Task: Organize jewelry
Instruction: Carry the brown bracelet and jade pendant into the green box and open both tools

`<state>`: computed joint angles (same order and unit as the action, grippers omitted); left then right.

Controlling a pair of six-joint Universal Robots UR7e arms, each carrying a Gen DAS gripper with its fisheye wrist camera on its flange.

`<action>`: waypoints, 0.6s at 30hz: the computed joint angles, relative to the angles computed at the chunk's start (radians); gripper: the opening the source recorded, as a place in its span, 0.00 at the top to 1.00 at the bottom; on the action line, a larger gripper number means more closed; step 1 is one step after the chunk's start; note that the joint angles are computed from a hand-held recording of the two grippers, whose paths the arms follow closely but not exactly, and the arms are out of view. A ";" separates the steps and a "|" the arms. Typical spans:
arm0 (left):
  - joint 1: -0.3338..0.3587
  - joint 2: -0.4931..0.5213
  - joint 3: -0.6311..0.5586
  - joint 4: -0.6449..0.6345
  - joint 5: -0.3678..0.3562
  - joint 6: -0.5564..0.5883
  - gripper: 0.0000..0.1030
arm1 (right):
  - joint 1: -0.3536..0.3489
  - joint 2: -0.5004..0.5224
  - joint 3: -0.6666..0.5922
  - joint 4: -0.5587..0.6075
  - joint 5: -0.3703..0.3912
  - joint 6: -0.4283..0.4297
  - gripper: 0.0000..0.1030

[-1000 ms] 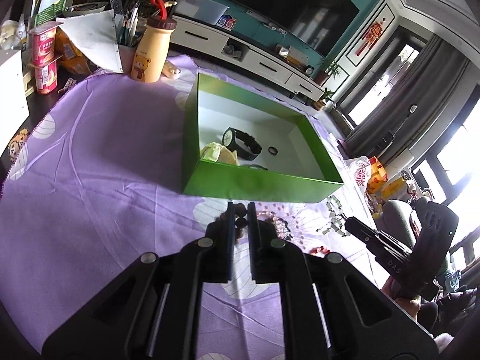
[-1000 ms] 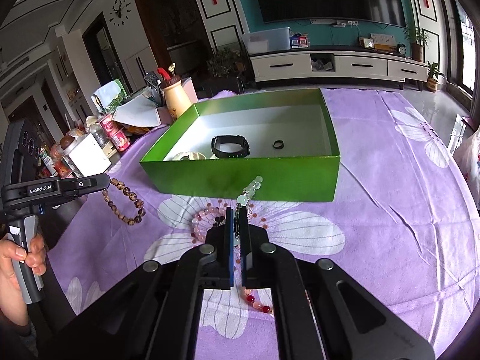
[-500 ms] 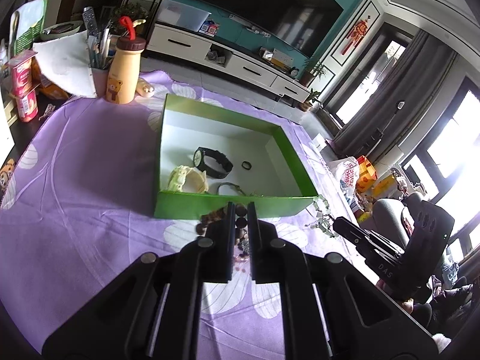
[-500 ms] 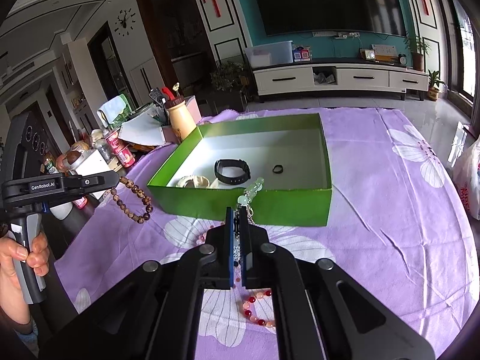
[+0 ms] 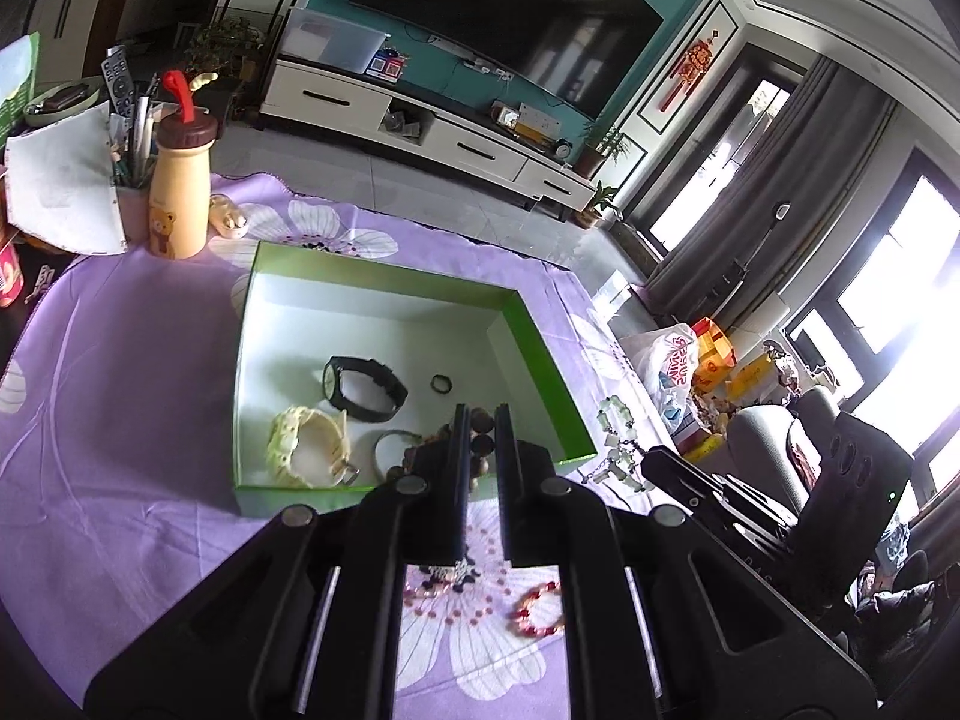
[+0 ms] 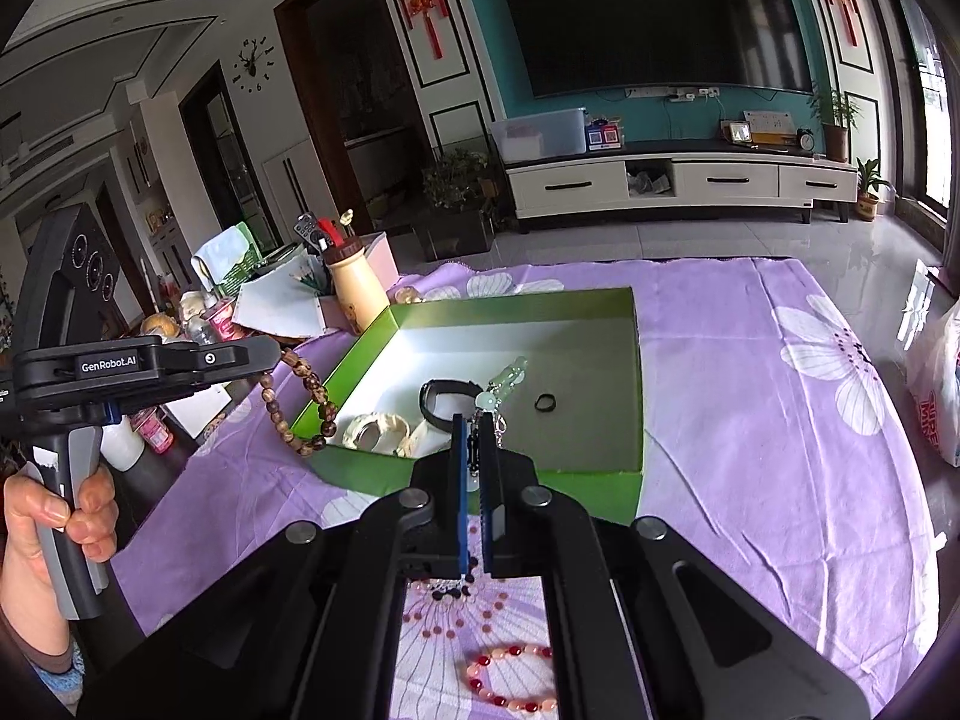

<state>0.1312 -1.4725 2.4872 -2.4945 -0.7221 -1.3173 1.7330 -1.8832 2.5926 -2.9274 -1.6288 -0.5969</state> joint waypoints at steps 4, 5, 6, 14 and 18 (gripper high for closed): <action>0.045 0.047 -0.027 -0.068 0.001 0.069 0.93 | -0.003 0.043 -0.022 -0.027 0.004 0.003 0.97; 0.060 0.061 -0.036 -0.092 -0.003 0.091 0.93 | -0.003 0.056 -0.030 -0.028 0.003 0.008 0.97; 0.073 0.075 -0.046 -0.110 -0.005 0.113 0.93 | -0.002 0.070 -0.037 -0.031 0.001 0.010 0.97; 0.178 0.182 -0.120 -0.193 -0.041 0.231 0.93 | 0.000 0.163 -0.084 -0.063 -0.016 0.024 0.97; 0.221 0.230 -0.149 -0.230 -0.062 0.269 0.93 | -0.001 0.208 -0.105 -0.080 -0.031 0.025 0.97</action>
<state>0.3521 -1.2422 2.3381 -2.7244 -0.7837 -1.0479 1.7316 -1.6753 2.4873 -3.0071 -1.6600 -0.5717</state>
